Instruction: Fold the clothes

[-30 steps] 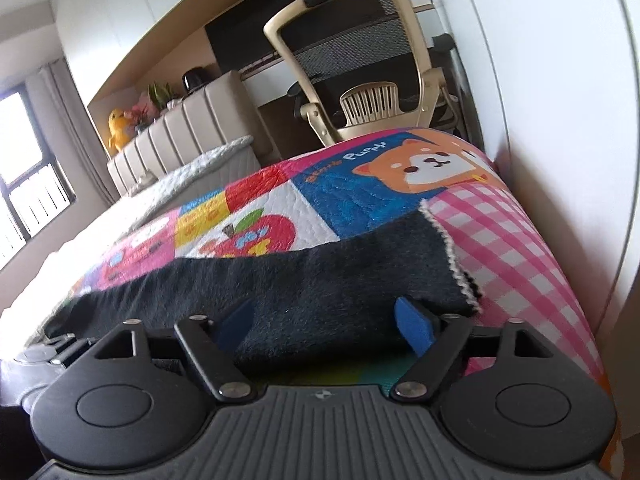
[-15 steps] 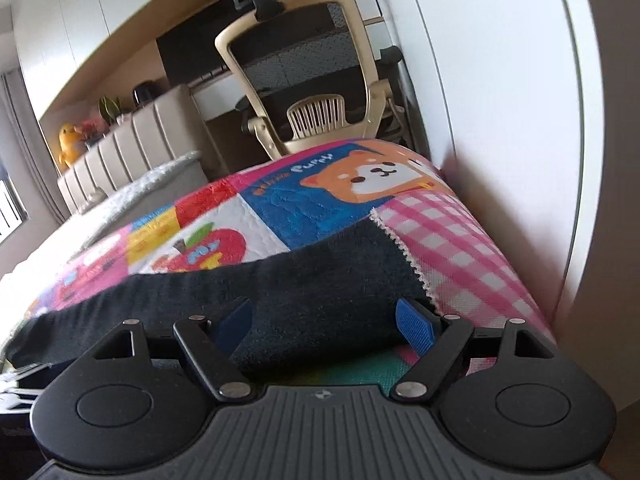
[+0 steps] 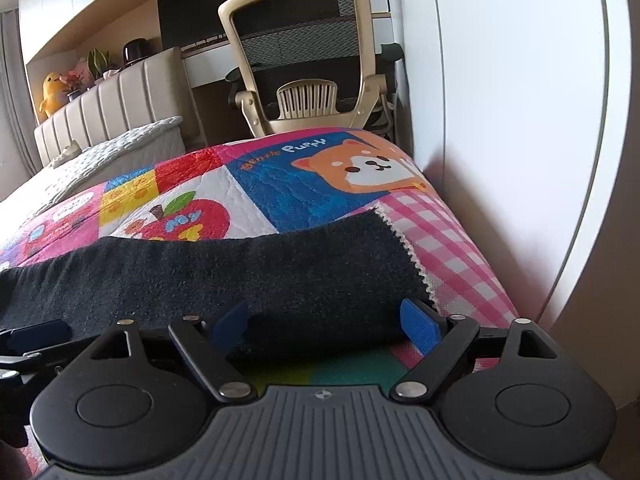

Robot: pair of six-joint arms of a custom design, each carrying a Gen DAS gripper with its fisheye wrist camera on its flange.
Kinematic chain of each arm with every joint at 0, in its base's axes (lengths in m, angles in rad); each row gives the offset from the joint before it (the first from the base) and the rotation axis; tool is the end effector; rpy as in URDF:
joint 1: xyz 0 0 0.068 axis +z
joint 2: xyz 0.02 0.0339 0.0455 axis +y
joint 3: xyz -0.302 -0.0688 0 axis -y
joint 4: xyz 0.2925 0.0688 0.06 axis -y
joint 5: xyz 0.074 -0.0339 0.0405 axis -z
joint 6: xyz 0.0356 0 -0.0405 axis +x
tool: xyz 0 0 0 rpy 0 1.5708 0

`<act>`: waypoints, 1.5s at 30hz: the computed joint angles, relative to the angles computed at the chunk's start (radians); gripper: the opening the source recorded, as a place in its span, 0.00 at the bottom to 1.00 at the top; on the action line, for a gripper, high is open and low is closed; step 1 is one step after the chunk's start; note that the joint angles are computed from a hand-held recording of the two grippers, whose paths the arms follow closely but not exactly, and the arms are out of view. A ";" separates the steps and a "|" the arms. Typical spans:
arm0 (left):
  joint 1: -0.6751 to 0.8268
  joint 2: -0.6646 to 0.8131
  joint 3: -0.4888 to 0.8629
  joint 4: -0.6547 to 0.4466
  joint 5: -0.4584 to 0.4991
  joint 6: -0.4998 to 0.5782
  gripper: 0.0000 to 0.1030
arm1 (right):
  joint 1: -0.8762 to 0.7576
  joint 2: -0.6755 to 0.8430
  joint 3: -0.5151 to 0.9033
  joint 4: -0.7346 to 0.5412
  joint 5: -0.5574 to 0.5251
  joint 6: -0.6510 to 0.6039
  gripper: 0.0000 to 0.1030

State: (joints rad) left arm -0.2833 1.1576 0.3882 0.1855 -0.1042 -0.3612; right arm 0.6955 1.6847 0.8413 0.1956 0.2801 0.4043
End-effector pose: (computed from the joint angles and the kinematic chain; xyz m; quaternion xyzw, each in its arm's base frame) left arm 0.2333 -0.0641 0.1694 -0.0589 0.8779 -0.1063 0.4632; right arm 0.2980 0.2359 0.1697 -0.0671 0.8863 0.1239 0.4412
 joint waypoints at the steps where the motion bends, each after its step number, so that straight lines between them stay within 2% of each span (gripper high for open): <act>1: 0.000 0.002 0.001 0.001 -0.001 -0.001 1.00 | -0.005 0.001 0.001 0.001 -0.015 -0.003 0.89; 4: -0.006 0.003 0.001 0.001 -0.010 -0.005 1.00 | -0.016 0.006 0.012 -0.008 -0.060 -0.023 0.97; 7: 0.008 -0.007 -0.013 0.021 0.013 -0.018 1.00 | -0.028 -0.003 -0.002 0.016 -0.091 -0.015 0.97; 12: 0.046 -0.027 -0.045 0.069 0.069 -0.052 1.00 | -0.084 -0.029 -0.074 0.139 -0.206 0.049 0.98; 18: 0.005 -0.012 -0.021 0.035 0.004 -0.040 1.00 | -0.125 -0.025 -0.103 0.218 -0.302 0.090 1.00; 23: 0.009 -0.012 -0.022 0.037 0.009 -0.039 1.00 | -0.128 -0.024 -0.109 0.233 -0.313 0.102 1.00; 34: -0.037 0.020 0.016 -0.011 -0.062 -0.013 1.00 | -0.155 -0.019 -0.144 0.318 -0.362 0.159 1.00; 45: -0.042 0.021 0.018 -0.016 -0.069 -0.011 1.00 | -0.173 -0.008 -0.170 0.391 -0.398 0.209 1.00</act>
